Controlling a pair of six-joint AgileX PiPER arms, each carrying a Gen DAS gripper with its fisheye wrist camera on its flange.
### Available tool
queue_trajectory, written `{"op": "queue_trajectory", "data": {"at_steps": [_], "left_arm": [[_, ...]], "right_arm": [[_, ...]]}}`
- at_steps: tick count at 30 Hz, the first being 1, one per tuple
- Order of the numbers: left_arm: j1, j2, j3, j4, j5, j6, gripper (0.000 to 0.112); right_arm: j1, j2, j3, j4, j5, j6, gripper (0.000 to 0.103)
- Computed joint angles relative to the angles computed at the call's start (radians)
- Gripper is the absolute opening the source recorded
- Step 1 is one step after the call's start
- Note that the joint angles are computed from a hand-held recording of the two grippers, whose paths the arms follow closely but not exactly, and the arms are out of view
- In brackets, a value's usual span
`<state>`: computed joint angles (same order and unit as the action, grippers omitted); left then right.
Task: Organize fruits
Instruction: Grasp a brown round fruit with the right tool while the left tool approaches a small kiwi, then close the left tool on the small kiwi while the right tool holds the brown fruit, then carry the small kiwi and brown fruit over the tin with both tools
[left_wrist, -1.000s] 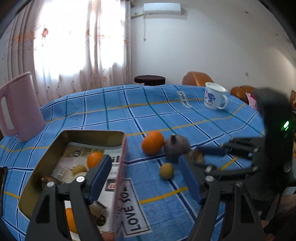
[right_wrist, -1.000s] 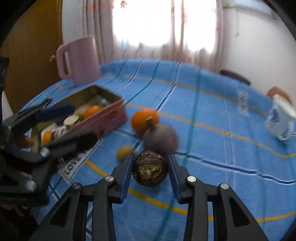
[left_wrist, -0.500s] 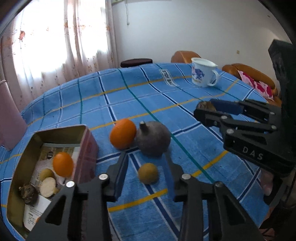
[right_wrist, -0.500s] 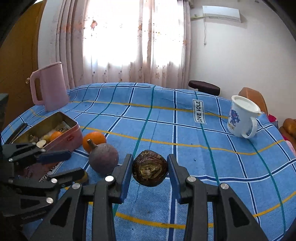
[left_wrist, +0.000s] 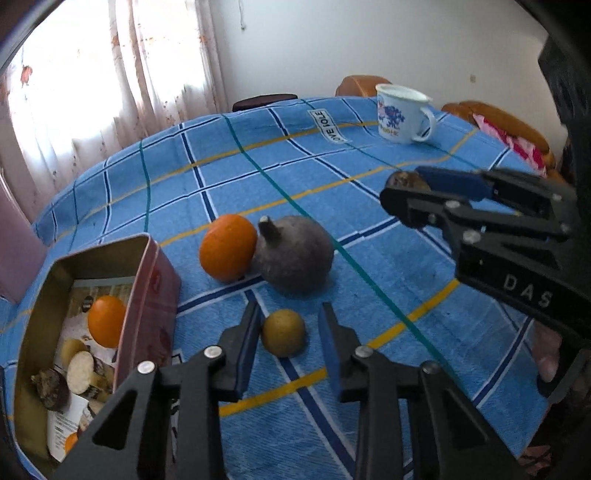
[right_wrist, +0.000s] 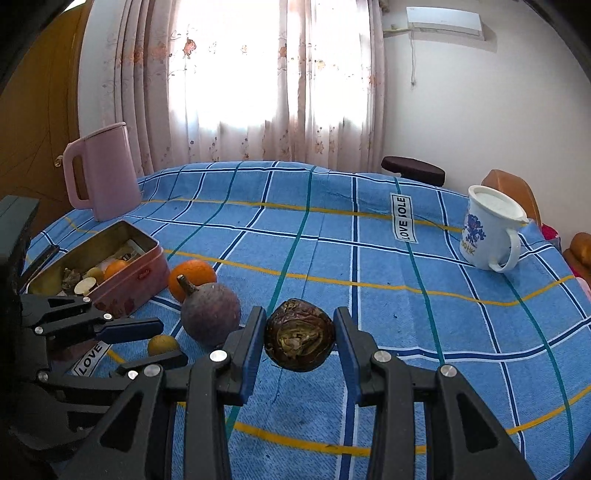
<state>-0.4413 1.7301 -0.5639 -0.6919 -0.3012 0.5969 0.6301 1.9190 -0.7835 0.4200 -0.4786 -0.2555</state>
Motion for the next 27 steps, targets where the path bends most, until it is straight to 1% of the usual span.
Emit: {"op": "queue_trajectory", "data": {"at_steps": [2,3,5,6,7,8,11,15,18,20,21,27], "left_arm": [[0.016,0.020,-0.026,-0.088,0.026,0.082,0.034],[0.028,0.019,-0.029,-0.095,0.030,0.080,0.033],[0.038,0.015,-0.026,-0.052,0.029,0.049,0.034],[0.041,0.021,-0.033,-0.070,0.035,0.070,0.034],[0.049,0.025,-0.039,-0.048,0.053,0.054,0.033],[0.057,0.030,-0.046,-0.020,0.071,0.035,0.027],[0.061,0.024,-0.039,0.028,0.066,-0.011,0.027],[0.057,-0.011,0.009,0.143,0.010,-0.134,0.027],[0.053,-0.036,0.042,0.194,-0.037,-0.192,0.027],[0.045,-0.047,0.059,0.181,-0.071,-0.191,0.027],[0.044,-0.055,0.069,0.198,-0.085,-0.210,0.027],[0.041,-0.081,0.115,0.209,-0.168,-0.255,0.027]], "right_arm": [[-0.004,0.001,-0.002,-0.009,0.003,0.008,0.039],[-0.004,0.000,0.000,-0.013,0.001,0.013,0.039],[-0.004,0.000,0.001,-0.015,-0.002,0.015,0.039],[-0.004,0.000,0.001,-0.014,0.000,0.014,0.039],[-0.004,0.000,0.001,-0.014,0.001,0.014,0.039],[-0.004,-0.002,0.003,-0.014,0.000,0.014,0.039],[-0.004,-0.009,0.016,-0.033,-0.018,0.032,0.039],[-0.005,-0.020,0.041,-0.077,-0.051,0.072,0.039],[-0.007,-0.025,0.054,-0.104,-0.070,0.094,0.039],[-0.006,-0.028,0.061,-0.112,-0.084,0.101,0.039],[-0.006,-0.029,0.066,-0.121,-0.093,0.108,0.039],[0.004,-0.037,0.105,-0.142,-0.171,0.125,0.039]]}}
